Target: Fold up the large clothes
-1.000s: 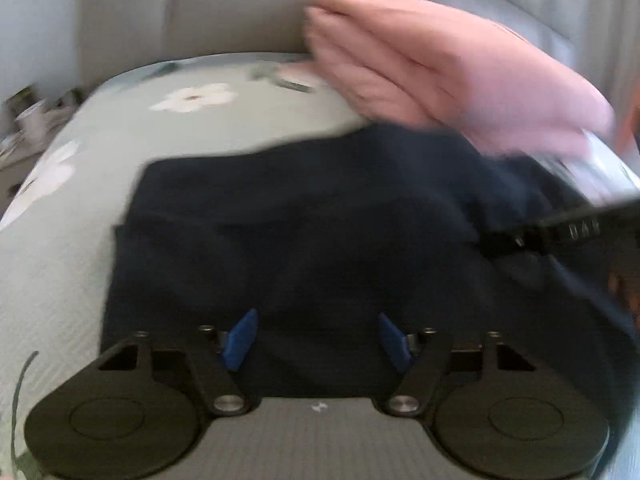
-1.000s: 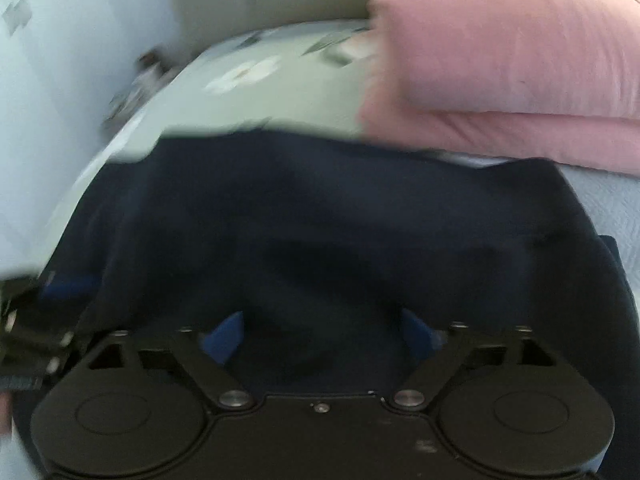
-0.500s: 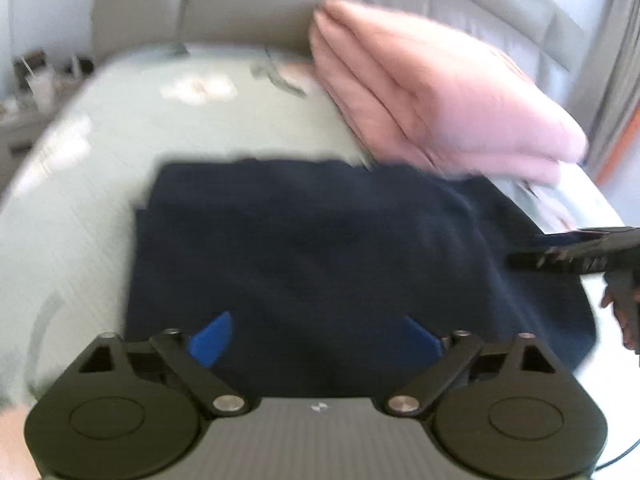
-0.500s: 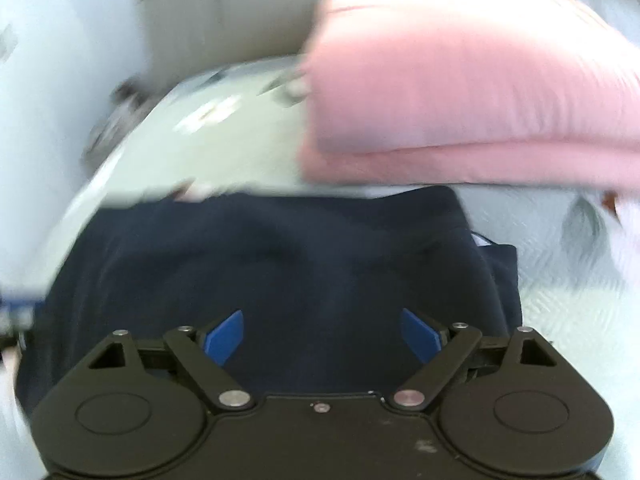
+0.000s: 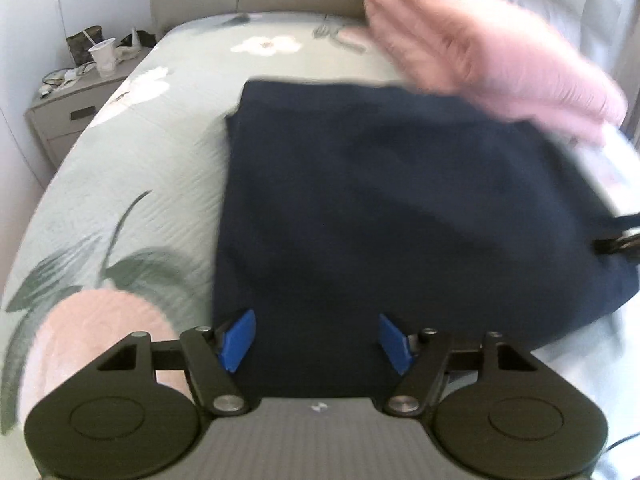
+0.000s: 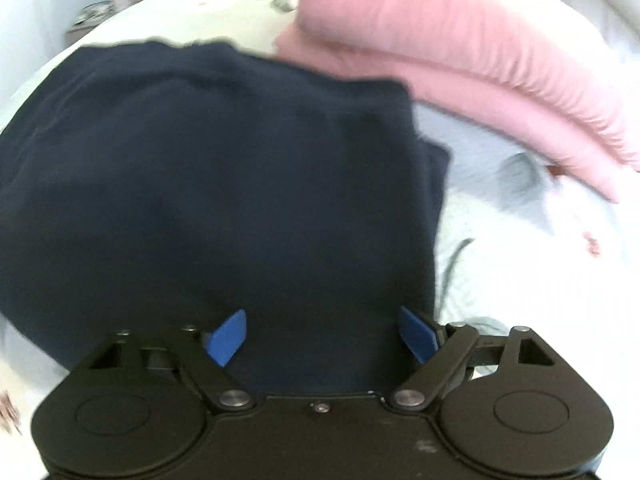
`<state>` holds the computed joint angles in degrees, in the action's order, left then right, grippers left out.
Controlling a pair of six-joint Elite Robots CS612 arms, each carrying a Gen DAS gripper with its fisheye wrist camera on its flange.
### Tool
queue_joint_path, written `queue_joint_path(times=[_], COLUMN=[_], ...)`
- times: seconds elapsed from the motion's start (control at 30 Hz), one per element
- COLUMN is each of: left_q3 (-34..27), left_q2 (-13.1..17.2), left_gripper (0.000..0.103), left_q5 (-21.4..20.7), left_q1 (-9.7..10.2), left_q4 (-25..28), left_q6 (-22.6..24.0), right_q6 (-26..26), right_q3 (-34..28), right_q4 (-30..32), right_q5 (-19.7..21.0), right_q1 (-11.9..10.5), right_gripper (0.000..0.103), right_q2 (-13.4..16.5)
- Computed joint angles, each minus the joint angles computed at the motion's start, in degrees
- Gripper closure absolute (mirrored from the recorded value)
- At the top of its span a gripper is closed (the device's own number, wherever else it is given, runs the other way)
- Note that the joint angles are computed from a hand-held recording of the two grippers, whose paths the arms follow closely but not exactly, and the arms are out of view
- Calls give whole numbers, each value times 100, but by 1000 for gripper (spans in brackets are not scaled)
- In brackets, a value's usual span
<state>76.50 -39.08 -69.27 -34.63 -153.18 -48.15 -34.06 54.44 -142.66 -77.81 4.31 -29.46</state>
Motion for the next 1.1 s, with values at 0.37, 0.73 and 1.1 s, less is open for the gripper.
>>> queue_joint_path(times=[0.37,0.73,1.1], left_q3=[-515,541,689], left_q2=[529,-93,-87], left_gripper=[11,27,19], left_q5=[-855,-261,-517], left_q1=[12,21,498], left_q4=[-507,-683,-1754], left_q6=[110,-301,-1030], right_q6=[-703,97,1055], right_q3=[771,675,-1210], right_q4=[345,661,1249], right_q5=[884,400,982], right_q1=[170,-256,244], right_gripper=[0,2,1], right_q2=[-383,-351,210])
